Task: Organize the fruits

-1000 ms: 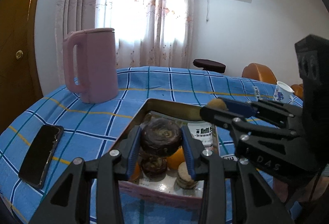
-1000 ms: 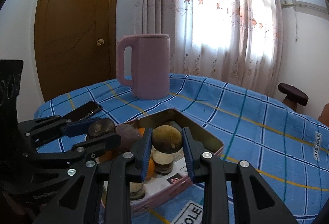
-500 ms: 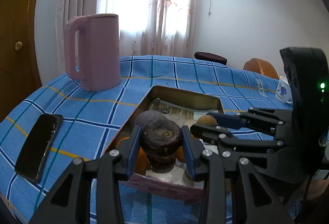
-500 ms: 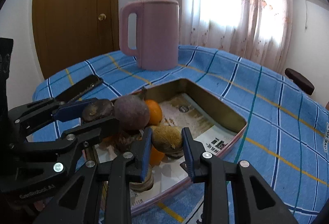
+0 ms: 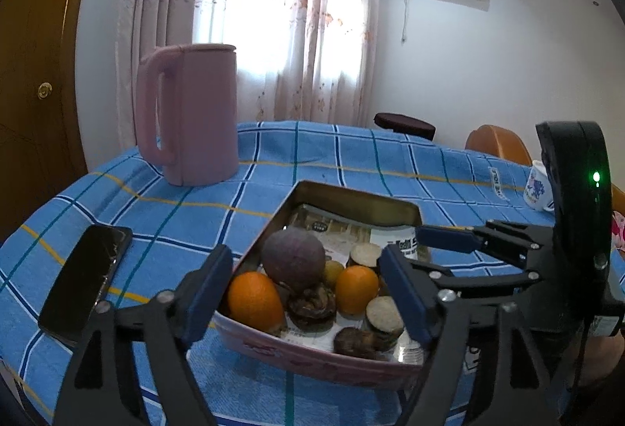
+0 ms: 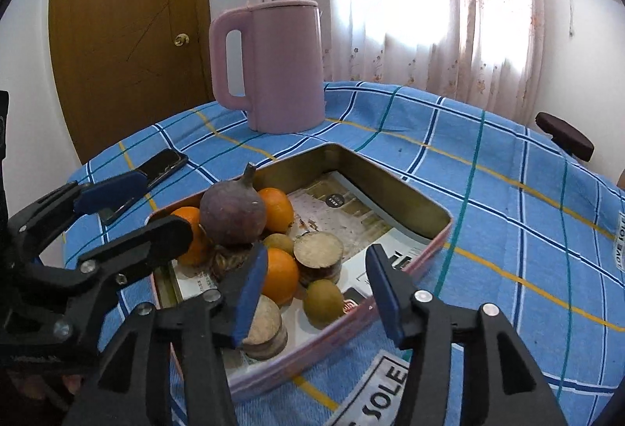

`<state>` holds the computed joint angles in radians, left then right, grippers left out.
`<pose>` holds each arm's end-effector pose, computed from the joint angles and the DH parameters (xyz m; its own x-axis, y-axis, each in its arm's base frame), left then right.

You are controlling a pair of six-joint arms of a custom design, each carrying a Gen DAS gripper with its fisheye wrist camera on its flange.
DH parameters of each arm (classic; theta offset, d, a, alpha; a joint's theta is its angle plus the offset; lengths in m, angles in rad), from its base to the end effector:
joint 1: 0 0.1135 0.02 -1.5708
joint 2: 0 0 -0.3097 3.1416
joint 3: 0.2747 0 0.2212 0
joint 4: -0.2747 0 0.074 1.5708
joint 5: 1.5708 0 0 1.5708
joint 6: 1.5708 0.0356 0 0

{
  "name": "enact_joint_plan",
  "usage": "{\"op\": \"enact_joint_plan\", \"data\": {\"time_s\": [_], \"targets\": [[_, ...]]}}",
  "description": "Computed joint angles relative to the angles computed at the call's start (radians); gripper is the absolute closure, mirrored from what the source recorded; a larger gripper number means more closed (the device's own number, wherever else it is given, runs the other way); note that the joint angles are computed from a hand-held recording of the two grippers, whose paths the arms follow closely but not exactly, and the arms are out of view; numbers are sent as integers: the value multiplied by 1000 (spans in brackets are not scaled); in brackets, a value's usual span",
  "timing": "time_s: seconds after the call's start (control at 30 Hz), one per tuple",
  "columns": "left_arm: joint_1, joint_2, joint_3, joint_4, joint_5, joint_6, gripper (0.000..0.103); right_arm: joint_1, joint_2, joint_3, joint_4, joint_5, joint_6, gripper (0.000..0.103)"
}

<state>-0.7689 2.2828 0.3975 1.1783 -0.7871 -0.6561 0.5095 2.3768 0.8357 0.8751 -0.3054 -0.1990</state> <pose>0.2252 -0.1828 0.0625 -0.4332 -0.1800 -0.8831 -0.2025 0.9742 -0.0993 0.3393 0.2018 0.0502 -0.3960 -0.4372 -0.8075 -0.7649 0.6436 0.0267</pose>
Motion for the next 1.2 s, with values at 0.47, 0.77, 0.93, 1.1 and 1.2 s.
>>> {"op": "enact_joint_plan", "data": {"time_s": [0.47, 0.77, 0.93, 1.1, 1.2], "targets": [[-79, -69, -44, 35, -111, 17, 5, -53, -118, -245, 253, 79, 42, 38], [-100, -87, 6, -57, -123, 15, 3, -74, -141, -308, 318, 68, 34, 37], [-107, -92, 23, -80, -128, 20, 3, -84, -140, -320, 336, 63, 36, 37], [-112, -94, 38, -103, -129, 19, 3, -92, -138, -325, 346, 59, 41, 37], [-114, -94, 42, -110, -132, 17, 3, -94, -136, -329, 352, 58, 42, 37]]}}
